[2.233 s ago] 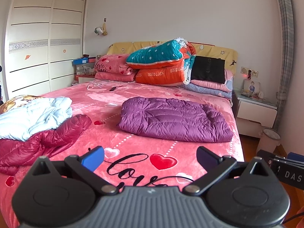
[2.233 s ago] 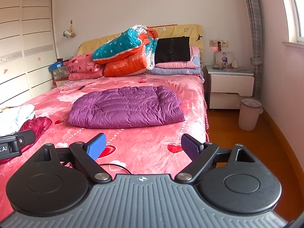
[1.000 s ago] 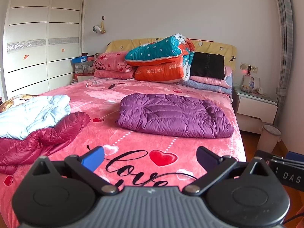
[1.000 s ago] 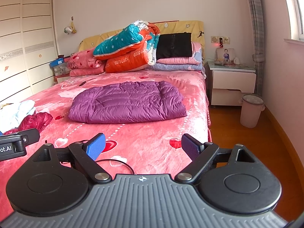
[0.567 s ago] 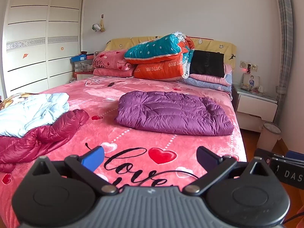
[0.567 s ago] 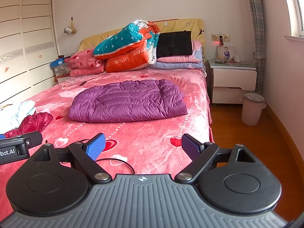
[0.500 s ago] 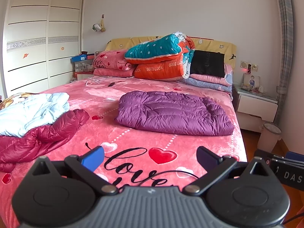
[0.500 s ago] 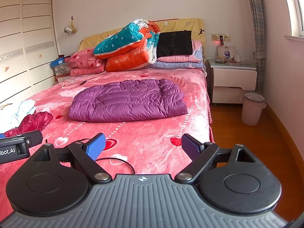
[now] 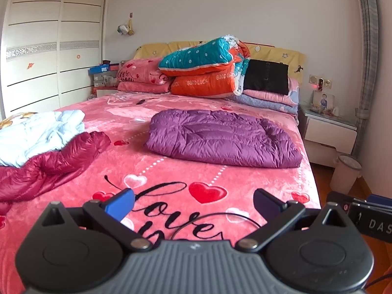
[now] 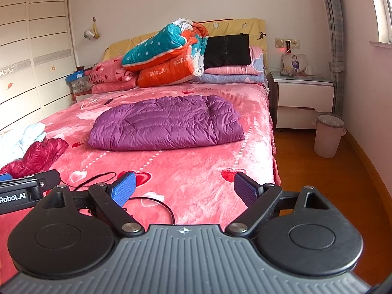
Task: Fold large clothes
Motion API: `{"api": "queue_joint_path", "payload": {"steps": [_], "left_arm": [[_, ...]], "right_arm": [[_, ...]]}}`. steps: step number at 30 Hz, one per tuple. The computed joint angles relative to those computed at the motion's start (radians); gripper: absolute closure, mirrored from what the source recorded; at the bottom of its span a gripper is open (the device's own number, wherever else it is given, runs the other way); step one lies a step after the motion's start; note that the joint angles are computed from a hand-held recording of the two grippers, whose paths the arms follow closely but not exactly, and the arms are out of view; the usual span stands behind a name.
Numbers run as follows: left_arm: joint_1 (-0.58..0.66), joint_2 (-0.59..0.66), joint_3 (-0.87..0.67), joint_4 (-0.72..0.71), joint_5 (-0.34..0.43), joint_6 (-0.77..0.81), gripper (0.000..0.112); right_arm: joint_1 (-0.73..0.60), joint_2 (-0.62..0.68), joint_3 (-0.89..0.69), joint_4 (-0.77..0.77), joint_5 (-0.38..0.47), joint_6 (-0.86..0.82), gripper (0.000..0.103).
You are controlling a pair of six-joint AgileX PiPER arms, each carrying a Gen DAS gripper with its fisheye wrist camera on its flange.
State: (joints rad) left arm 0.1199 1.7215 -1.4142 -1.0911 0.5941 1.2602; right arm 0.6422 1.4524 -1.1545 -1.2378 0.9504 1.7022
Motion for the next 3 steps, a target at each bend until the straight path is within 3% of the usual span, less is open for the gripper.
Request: {"api": "queue_joint_path", "payload": {"steps": [3], "left_arm": [[0.014,0.028,0.004,-0.004,0.005,0.021,0.01]], "right_arm": [[-0.032,0.021,0.019,-0.001,-0.046,0.022,0.0]]}}
